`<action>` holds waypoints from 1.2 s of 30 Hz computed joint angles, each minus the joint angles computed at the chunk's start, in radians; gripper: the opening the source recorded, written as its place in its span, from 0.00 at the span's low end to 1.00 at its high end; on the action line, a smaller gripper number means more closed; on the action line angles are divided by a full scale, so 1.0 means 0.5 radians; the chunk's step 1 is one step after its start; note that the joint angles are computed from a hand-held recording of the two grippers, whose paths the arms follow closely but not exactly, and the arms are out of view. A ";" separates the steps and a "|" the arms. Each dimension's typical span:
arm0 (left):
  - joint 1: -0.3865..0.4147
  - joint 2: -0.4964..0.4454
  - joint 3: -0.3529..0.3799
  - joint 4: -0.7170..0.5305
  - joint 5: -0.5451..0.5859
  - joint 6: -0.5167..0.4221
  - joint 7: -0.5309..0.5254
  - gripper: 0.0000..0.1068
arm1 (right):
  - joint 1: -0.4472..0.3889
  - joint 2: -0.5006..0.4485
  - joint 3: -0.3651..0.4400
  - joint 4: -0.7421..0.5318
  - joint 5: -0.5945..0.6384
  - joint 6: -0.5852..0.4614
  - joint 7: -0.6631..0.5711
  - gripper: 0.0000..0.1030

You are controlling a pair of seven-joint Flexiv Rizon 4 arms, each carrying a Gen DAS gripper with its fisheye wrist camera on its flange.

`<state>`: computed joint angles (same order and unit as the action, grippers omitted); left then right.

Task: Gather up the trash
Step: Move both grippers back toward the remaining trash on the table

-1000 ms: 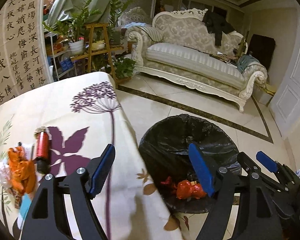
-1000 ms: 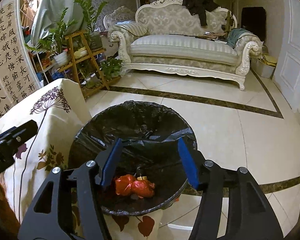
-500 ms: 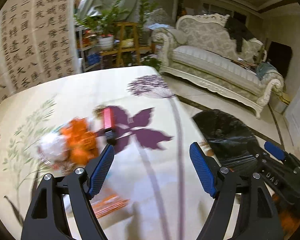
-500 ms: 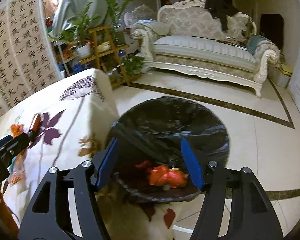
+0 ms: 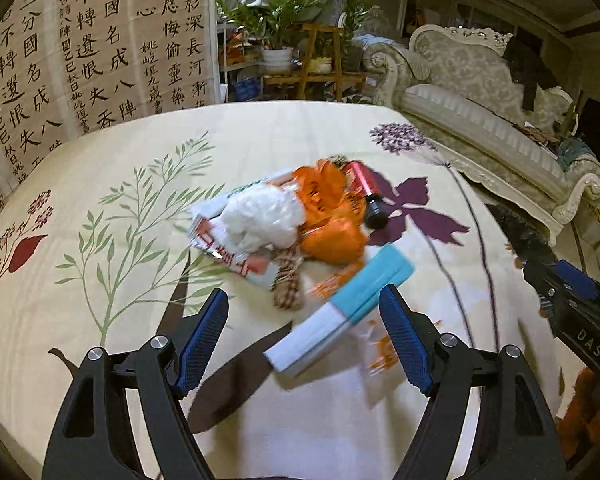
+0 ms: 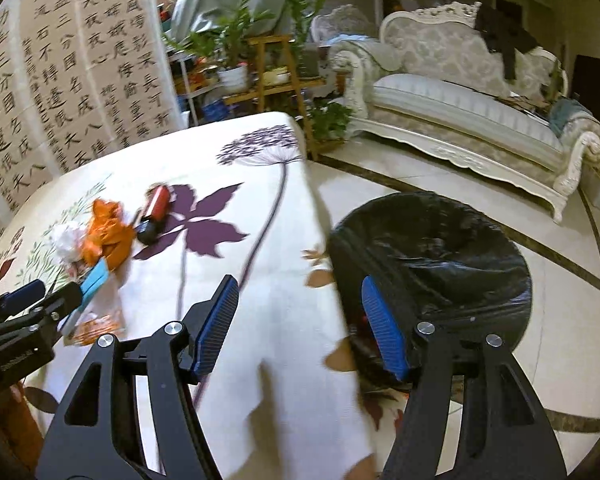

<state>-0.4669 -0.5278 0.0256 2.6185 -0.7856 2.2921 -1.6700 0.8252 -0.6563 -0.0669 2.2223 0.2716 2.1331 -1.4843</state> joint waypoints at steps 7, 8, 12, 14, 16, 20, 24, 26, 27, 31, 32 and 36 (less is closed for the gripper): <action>0.144 -0.015 0.007 0.013 0.249 -0.021 -0.060 0.71 | 0.060 0.008 -0.025 -0.011 0.017 -0.035 -0.018 0.61; 0.157 -0.019 0.008 0.012 0.280 -0.024 -0.066 0.71 | 0.067 0.006 -0.027 -0.011 0.021 -0.035 -0.016 0.61; 0.245 -0.022 -0.003 0.006 0.440 -0.078 -0.120 0.67 | 0.060 -0.002 -0.026 -0.020 0.007 -0.051 -0.006 0.61; 0.263 -0.023 0.004 0.012 0.499 -0.071 -0.148 0.62 | 0.048 -0.009 -0.018 -0.023 -0.006 -0.051 0.001 0.61; 0.267 -0.024 0.011 0.016 0.545 -0.055 -0.158 0.51 | 0.034 -0.012 -0.012 -0.024 -0.021 -0.055 0.007 0.61; 0.199 -0.032 0.036 0.019 0.522 -0.027 -0.126 0.34 | 0.010 -0.016 0.003 -0.018 -0.044 -0.047 0.018 0.61; 0.200 -0.044 0.028 0.018 0.549 -0.004 -0.102 0.16 | 0.012 -0.015 -0.001 -0.017 -0.047 -0.046 0.022 0.61; 0.167 -0.044 0.036 0.020 0.509 0.000 -0.083 0.15 | 0.014 -0.015 -0.003 -0.016 -0.047 -0.045 0.022 0.61; 0.178 -0.040 0.030 0.024 0.527 0.008 -0.087 0.10 | 0.012 -0.015 -0.002 -0.016 -0.047 -0.043 0.022 0.61; 0.163 -0.022 0.021 0.051 0.522 0.056 -0.108 0.08 | 0.009 -0.022 0.004 -0.017 -0.049 -0.028 0.022 0.61; 0.166 -0.017 0.017 0.062 0.533 0.077 -0.120 0.08 | 0.010 -0.021 0.005 -0.016 -0.048 -0.029 0.021 0.61; 0.147 0.018 0.011 0.100 0.509 0.121 -0.130 0.07 | 0.035 -0.015 0.007 -0.011 -0.041 -0.021 0.011 0.61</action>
<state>-0.3934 -0.5189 0.0313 2.6686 -0.5313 2.3526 -1.7352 0.8425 -0.6636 -0.0635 2.2169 0.2511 2.1224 -1.4789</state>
